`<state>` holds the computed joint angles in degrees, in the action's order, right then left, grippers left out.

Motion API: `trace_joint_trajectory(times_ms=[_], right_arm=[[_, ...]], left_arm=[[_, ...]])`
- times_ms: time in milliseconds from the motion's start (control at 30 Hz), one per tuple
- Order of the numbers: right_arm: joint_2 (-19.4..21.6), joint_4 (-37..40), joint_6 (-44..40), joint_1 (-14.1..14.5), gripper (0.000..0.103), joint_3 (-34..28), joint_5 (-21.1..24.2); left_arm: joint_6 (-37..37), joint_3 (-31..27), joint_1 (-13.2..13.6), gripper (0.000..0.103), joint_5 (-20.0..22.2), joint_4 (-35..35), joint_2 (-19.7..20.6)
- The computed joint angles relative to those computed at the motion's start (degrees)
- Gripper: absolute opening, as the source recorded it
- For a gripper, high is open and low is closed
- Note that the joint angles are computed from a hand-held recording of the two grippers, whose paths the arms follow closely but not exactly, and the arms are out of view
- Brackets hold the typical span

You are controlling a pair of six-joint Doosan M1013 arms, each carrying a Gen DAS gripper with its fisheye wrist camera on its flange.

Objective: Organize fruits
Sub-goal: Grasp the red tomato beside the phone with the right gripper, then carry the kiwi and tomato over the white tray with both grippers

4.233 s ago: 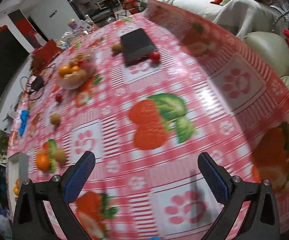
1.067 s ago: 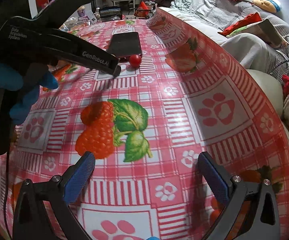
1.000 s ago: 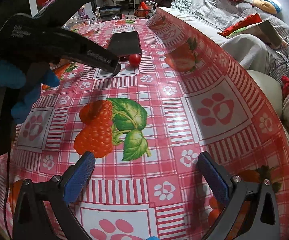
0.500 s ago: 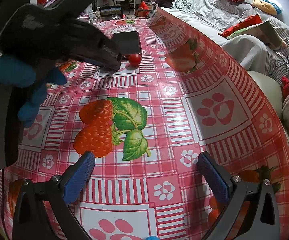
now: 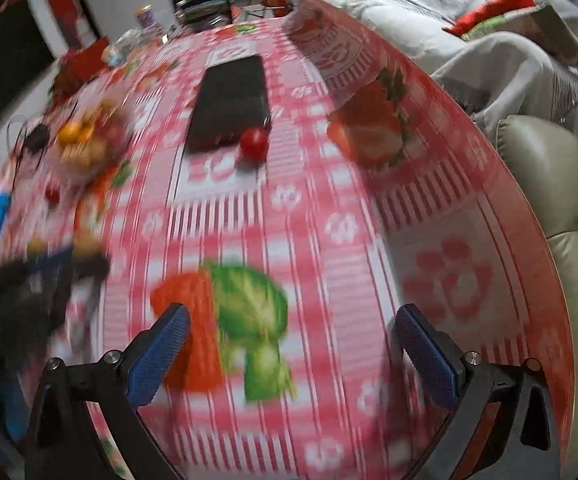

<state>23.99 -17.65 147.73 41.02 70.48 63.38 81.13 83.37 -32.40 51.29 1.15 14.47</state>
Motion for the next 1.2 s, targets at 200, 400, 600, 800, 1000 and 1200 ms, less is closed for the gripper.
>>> trace_joint_trajectory(times_ms=[200, 400, 600, 800, 1000, 1200], right_arm=[[6.07, -4.13, -2.17, -0.69, 0.103, -8.59, 5.42], [8.63, -8.85, -2.84, -0.31, 0.087, -11.82, 6.14], [8.31, -7.40, -3.34, -0.76, 0.022, -11.78, 2.80], [2.62, -2.57, -2.40, -0.10, 0.022, -3.68, -6.23], [-2.53, -1.61, 0.84, 2.41, 0.022, 2.85, -11.64], [-4.84, -2.08, 2.92, 5.30, 0.022, 4.83, -12.90]], left_arm=[[-1.89, 0.69, 0.63, 0.030, -0.34, -0.61, -0.50], [-2.47, 0.64, 0.88, 0.030, -0.56, -0.82, -0.39], [-2.22, 1.37, 1.33, 0.030, -1.72, -2.67, -0.99], [-1.26, 3.78, 0.91, 0.030, -3.93, -3.40, -4.04], [-2.36, 7.63, -0.43, 0.030, -5.70, -1.67, -9.35], [-7.54, 11.86, -0.39, 0.030, -4.16, -0.17, -14.55]])
